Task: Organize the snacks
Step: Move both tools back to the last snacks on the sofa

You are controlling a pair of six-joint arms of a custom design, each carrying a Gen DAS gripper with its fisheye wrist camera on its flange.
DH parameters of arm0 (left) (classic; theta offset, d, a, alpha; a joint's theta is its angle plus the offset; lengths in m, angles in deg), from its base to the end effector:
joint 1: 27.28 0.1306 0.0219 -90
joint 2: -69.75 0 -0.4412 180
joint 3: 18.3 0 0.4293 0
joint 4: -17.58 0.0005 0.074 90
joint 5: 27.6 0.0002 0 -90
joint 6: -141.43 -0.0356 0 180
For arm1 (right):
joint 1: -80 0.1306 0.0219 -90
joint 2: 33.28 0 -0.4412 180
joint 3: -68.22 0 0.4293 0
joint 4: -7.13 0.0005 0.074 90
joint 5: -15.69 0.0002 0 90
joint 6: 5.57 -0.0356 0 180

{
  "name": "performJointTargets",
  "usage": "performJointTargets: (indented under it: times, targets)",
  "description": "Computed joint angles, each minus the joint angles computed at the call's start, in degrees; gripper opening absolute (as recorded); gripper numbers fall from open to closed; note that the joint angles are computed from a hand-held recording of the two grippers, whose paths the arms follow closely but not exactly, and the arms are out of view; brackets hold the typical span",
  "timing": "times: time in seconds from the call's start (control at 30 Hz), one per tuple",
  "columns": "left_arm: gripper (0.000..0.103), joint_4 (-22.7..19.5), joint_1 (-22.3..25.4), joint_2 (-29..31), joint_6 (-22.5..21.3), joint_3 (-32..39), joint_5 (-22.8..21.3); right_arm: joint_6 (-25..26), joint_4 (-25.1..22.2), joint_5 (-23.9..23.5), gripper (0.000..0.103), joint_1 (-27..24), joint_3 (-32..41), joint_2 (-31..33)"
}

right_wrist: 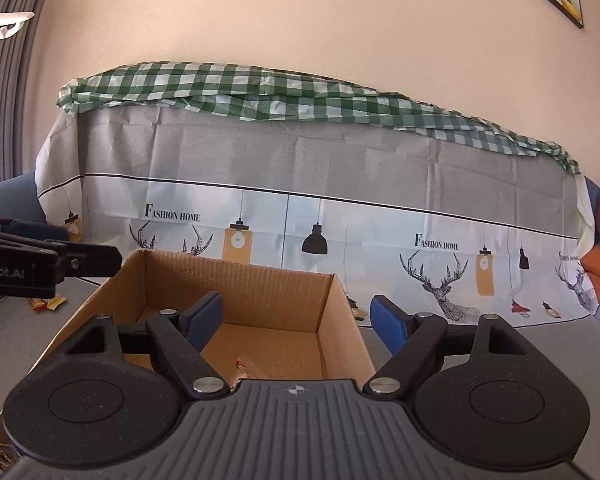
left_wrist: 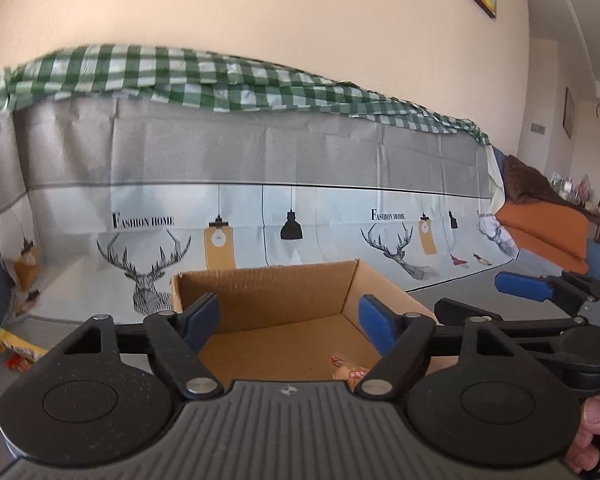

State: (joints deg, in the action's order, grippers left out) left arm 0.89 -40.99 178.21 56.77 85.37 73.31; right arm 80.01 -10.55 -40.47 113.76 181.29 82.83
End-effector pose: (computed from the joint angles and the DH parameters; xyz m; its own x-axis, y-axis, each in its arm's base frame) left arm 0.6693 -0.1707 0.4732 -0.3918 0.0015 -0.9201 0.3690 0.9163 -0.1556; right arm 0.6278 0.3952 0.4672 -0.2955 -0.1205 -0.9477 -0.0058 0.9922 -0.1244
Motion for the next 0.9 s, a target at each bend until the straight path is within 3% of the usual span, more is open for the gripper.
performJointTargets:
  times: [0.27, 0.43, 0.63, 0.73, 0.83, 0.87, 0.9]
  targets:
    - [0.087, -3.70, 1.00, 0.50, -0.33, 1.21, 0.51, -1.17, -0.65, -0.16, 0.082, 0.53, 2.28, 1.48]
    - [0.088, -7.33, 2.12, 1.32, 1.73, 2.88, -0.50, -1.66, -2.64, -1.39, 0.082, 1.17, 5.84, 3.82]
    - [0.088, -8.93, 4.35, 2.25, 4.86, 4.52, -0.16, -6.26, -6.88, -4.19, 0.081, 1.77, 12.49, 7.84]
    - [0.084, -7.46, 5.73, 2.41, 6.93, 4.10, -0.47, -10.66, -9.91, -6.06, 0.081, 1.89, 16.55, 10.19]
    - [0.046, -8.63, 7.32, 3.48, 9.62, 4.84, -1.15, -13.59, -12.13, -6.51, 0.080, 2.34, 20.50, 12.65]
    - [0.028, -8.97, 8.00, 3.83, 11.27, 5.19, -0.75, -14.32, -12.83, -6.31, 0.080, 2.55, 21.82, 13.50]
    - [0.019, -8.28, 8.69, 3.97, 12.83, 5.09, -0.21, -15.02, -13.56, -6.25, 0.076, 2.76, 23.10, 14.30]
